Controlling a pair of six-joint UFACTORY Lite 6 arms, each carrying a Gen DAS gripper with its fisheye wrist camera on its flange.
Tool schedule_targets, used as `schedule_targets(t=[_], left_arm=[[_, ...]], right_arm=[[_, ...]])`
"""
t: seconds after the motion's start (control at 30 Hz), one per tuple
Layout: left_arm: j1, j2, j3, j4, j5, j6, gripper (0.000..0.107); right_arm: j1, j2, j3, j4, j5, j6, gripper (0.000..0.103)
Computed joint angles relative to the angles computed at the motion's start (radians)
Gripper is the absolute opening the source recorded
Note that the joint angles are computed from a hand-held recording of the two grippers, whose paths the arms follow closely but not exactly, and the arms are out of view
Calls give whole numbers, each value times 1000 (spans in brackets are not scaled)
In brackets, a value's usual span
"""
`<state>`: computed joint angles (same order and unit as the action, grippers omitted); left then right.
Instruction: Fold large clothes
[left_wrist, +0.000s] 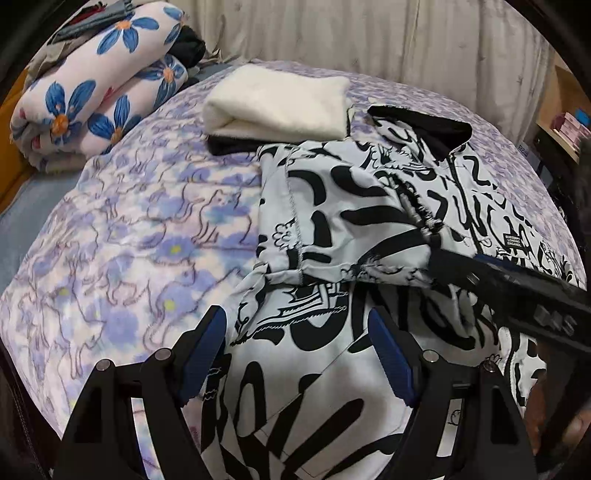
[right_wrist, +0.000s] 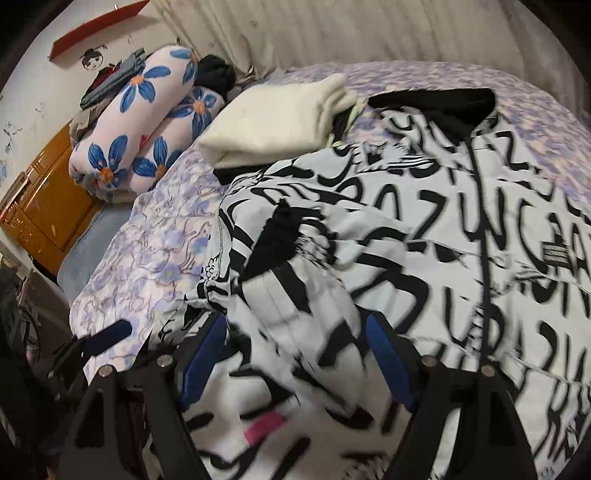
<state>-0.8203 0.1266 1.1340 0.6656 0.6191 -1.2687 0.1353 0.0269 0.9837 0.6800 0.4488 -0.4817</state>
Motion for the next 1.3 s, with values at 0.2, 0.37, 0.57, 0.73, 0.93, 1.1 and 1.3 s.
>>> schedule_targets(t=[0.2,0.37,0.57,0.73,0.93,1.1,1.3], left_arm=[[25,9,-18,-18,-24,25,78],[32,1,-27,4,-39,9,78],[26,67,14,-7,-48,32,78],[24,184,84,11,-19,43,78],[66,277,153,-32,-12,111,78],[107,337,221,-136,-19,193,78],[184,343,215,-325,-113,350,41]], right_arm=[[-65,42,85,22,24,-38,19],[-282,-145,19,167,125,-171,19],[-568,-195,-98,159,182,-232,22],[-746,-76,-135,82,204,-209,24],[-881,-46,-145,182,306,-329,51],[-849,27,-69,211,272,-341,57],[-703,207,43,174,222,-342,43]])
